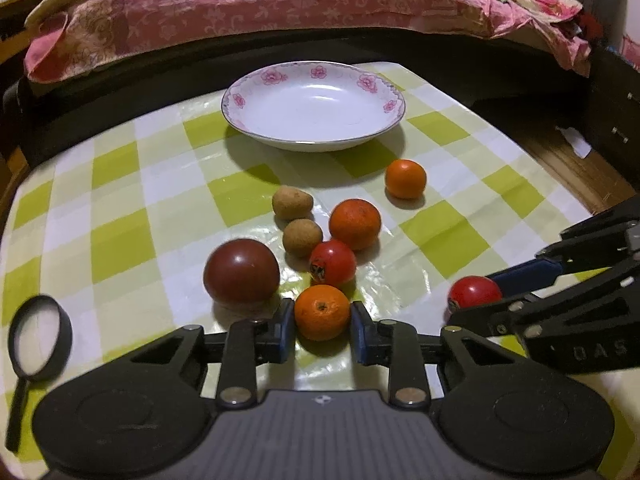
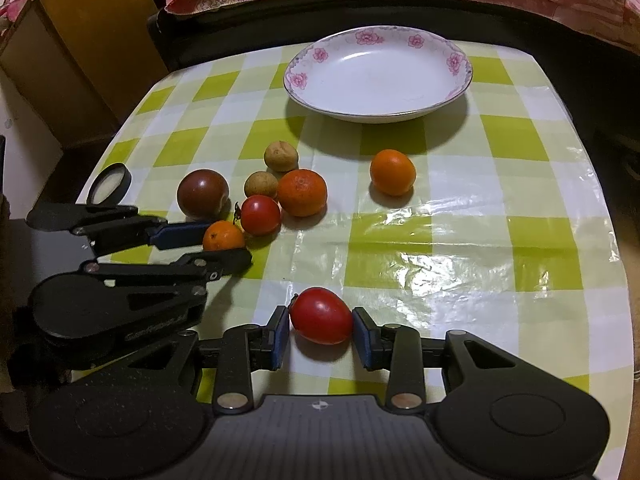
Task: Organize fruits
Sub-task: 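Carry both fruits over the white plate and open both tools to drop them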
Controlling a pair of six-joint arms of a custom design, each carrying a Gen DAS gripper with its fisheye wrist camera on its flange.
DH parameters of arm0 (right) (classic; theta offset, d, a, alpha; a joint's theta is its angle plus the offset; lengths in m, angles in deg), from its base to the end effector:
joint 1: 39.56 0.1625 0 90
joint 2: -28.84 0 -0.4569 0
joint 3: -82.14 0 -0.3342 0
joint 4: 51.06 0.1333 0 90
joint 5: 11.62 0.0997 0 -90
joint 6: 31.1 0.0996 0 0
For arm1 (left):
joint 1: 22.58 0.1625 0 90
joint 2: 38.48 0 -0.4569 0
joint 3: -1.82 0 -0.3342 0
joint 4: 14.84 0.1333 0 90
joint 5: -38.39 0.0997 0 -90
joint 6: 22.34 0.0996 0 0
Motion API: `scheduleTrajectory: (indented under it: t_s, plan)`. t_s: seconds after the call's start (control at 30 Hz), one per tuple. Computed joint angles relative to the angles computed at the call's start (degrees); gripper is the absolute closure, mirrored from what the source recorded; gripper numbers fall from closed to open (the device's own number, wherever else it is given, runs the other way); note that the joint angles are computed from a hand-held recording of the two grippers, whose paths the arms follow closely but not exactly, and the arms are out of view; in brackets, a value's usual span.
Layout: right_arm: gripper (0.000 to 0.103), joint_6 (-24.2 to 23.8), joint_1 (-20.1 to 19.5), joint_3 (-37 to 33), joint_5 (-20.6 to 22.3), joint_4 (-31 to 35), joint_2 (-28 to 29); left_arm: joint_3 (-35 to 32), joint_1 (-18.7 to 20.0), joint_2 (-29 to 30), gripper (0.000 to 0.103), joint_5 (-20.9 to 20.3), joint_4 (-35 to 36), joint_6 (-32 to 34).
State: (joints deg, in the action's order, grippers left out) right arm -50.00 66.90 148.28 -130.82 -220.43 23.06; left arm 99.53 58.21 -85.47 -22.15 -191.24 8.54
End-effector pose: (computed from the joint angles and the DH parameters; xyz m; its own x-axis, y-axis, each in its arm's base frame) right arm 0.2916 -0.6880 -0.1317 -0.7478 -0.3835 0.5419 -0.5392 0.8271 -0.1588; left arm 0.0751 -0.6755 0.2256 -0.7103 0.2881 -0.6422 0.5763 0.7620 -0.2955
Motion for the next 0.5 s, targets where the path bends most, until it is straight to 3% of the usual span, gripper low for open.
scheduleTrajectory:
  t_s: [0.27, 0.37, 0.5]
  plan:
    - [0.071, -2.15, 0.27, 0.28, -0.59, -0.85, 0.41, 2.51, -0.75, -0.32, 0.065, 2.17, -2.48, 2.01]
    - [0.064, -2.91, 0.26, 0.33, -0.43, -1.42, 0.52, 2.93, -0.75, -0.12, 0.064, 2.18, -3.96, 3.35]
    - [0.056, -3.58, 0.09, 0.60, -0.47, -2.31, 0.51, 2.50, -0.32, 0.32, 0.049, 2.02, -5.29, 3.85]
